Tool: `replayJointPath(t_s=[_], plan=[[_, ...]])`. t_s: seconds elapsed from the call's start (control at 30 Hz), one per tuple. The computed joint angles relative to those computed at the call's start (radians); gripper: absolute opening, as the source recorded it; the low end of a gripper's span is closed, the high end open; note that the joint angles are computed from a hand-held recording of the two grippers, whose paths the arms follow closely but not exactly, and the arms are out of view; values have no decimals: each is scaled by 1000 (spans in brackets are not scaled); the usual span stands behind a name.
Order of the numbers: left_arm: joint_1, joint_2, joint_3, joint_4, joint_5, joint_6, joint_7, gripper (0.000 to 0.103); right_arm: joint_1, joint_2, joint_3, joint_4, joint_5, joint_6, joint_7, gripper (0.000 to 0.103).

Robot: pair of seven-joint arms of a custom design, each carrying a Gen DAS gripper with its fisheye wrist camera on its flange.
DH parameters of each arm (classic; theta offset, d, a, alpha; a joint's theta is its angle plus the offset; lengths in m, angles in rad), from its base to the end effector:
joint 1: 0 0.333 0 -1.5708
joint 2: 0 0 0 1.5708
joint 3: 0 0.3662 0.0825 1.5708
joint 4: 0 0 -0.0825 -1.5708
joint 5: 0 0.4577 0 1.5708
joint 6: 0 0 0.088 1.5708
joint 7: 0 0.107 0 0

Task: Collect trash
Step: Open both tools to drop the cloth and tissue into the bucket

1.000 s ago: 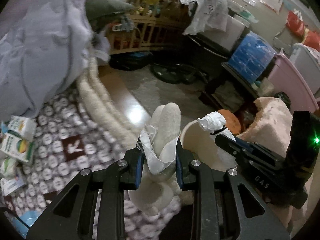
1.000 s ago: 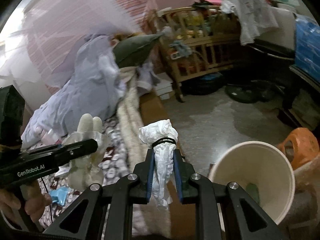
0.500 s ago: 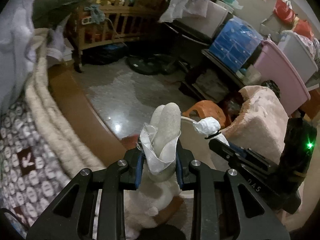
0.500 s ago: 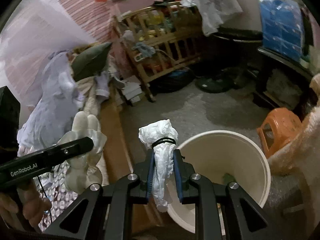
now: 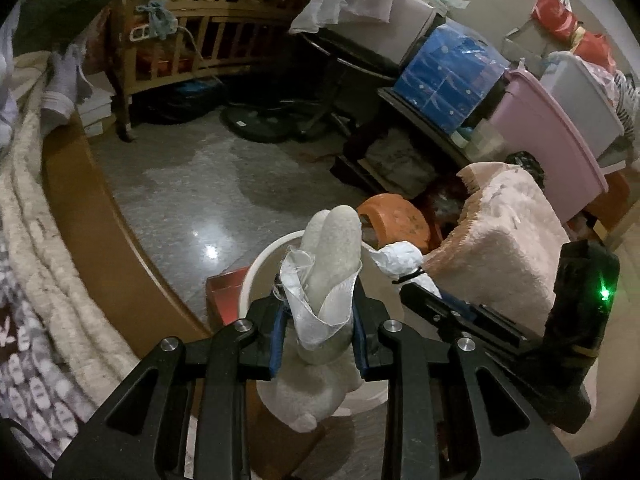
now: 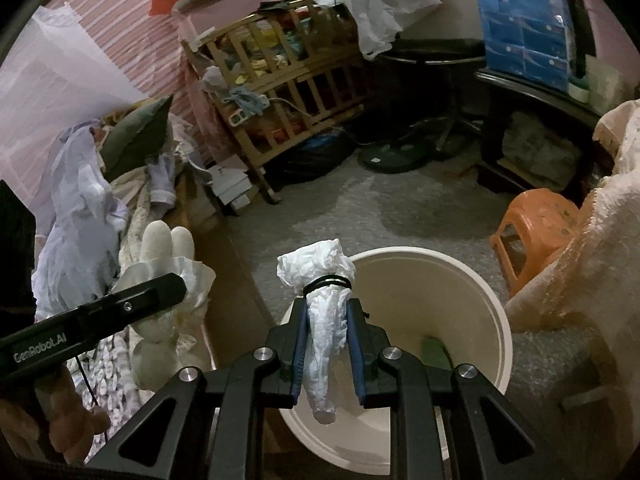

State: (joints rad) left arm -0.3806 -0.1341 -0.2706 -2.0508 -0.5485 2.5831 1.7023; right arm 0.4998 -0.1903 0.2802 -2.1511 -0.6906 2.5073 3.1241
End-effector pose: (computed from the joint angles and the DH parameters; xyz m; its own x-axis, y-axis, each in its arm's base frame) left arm 0.4996 -0.3789 0.5943 -0.4914 -0.7799 0.3876 -0.7933 0.2172 -0.5688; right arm 0.4157 0.4305 0.5583 -0.1786 -0.9355 -0.3050 -0.6965 0.3391 -0.6323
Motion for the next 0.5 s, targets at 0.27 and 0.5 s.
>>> replayJointPath(t_s=[0.27,0.5], plan=[[-6,0,-2,-6,-12,2,18,45,4,-2,-1,-8,-1,-42,26,50],[19,-49,-9,-51,93,24,-72,45,9,15,1,7,14,-27,20,50]])
